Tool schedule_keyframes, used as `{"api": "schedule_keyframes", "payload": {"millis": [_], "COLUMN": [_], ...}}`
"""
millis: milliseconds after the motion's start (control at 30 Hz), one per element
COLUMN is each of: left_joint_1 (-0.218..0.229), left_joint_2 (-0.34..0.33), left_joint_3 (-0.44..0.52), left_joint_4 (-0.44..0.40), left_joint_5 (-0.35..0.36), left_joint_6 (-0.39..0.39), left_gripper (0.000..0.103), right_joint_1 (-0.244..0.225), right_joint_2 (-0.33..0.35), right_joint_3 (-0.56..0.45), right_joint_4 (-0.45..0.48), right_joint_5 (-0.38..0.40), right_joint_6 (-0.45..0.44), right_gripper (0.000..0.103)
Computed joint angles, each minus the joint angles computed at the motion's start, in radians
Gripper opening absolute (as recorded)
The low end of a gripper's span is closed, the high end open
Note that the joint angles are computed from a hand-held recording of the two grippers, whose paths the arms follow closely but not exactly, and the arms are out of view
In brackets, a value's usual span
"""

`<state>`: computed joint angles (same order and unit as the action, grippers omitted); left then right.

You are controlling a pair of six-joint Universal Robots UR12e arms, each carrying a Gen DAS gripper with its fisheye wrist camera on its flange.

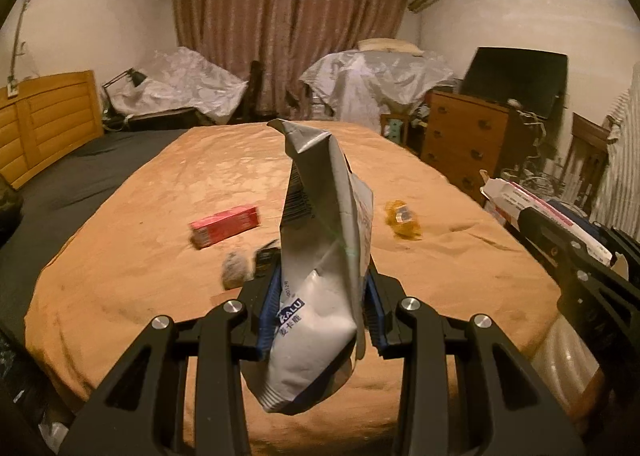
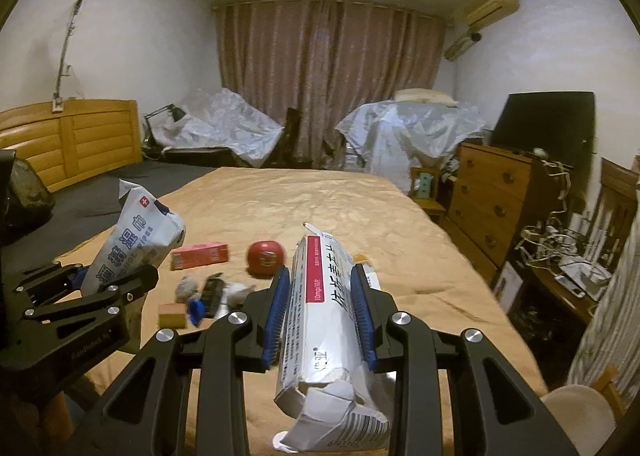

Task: Collect trash
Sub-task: 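Carry the snack bag and medicine box over the white bucket with both tools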

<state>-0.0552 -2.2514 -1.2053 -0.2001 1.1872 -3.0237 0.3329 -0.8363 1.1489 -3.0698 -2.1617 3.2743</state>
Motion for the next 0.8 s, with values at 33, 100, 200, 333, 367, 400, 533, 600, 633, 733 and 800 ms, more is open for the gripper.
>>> {"api": "schedule_keyframes", "payload": {"millis": [33, 100, 200, 333, 367, 400, 533, 600, 633, 733, 800], "left_joint_1": [-0.004, -0.013, -0.027, -0.048, -0.054, -0.059, -0.083, -0.095, -0.1, -0.115, -0.123], "left_joint_2": [0.002, 0.006, 0.012, 0.026, 0.029, 0.032, 0.043, 0.048, 0.051, 0.056, 0.061], "left_joint_3": [-0.001, -0.002, -0.005, -0.016, -0.018, -0.02, -0.026, -0.032, -0.035, -0.04, -0.045], "left_joint_4": [-0.005, -0.009, -0.024, -0.045, -0.052, -0.059, -0.096, -0.106, -0.11, -0.122, -0.131], "left_joint_5": [-0.015, -0.036, -0.074, -0.131, -0.144, -0.154, -0.204, -0.218, -0.227, -0.241, -0.249], "left_joint_6": [0.006, 0.02, 0.043, 0.084, 0.096, 0.105, 0.143, 0.158, 0.167, 0.194, 0.21], "left_gripper": [0.035, 0.035, 0.035, 0.035, 0.035, 0.035, 0.035, 0.035, 0.035, 0.035, 0.035], "right_joint_1": [0.0, -0.002, -0.007, -0.021, -0.022, -0.024, -0.035, -0.04, -0.044, -0.054, -0.062], "right_joint_2": [-0.009, -0.04, -0.093, -0.164, -0.175, -0.192, -0.257, -0.289, -0.302, -0.339, -0.365], "right_joint_3": [0.013, 0.056, 0.132, 0.236, 0.253, 0.28, 0.379, 0.426, 0.445, 0.501, 0.541], "right_joint_4": [-0.002, -0.007, -0.016, -0.021, -0.022, -0.024, -0.027, -0.02, -0.019, -0.011, -0.005], "right_joint_5": [-0.008, -0.042, -0.086, -0.147, -0.161, -0.181, -0.241, -0.265, -0.27, -0.286, -0.292], "right_joint_6": [0.003, 0.011, 0.031, 0.066, 0.071, 0.082, 0.129, 0.161, 0.173, 0.208, 0.233], "right_gripper": [0.033, 0.033, 0.033, 0.033, 0.033, 0.033, 0.033, 0.033, 0.033, 0.033, 0.033]}}
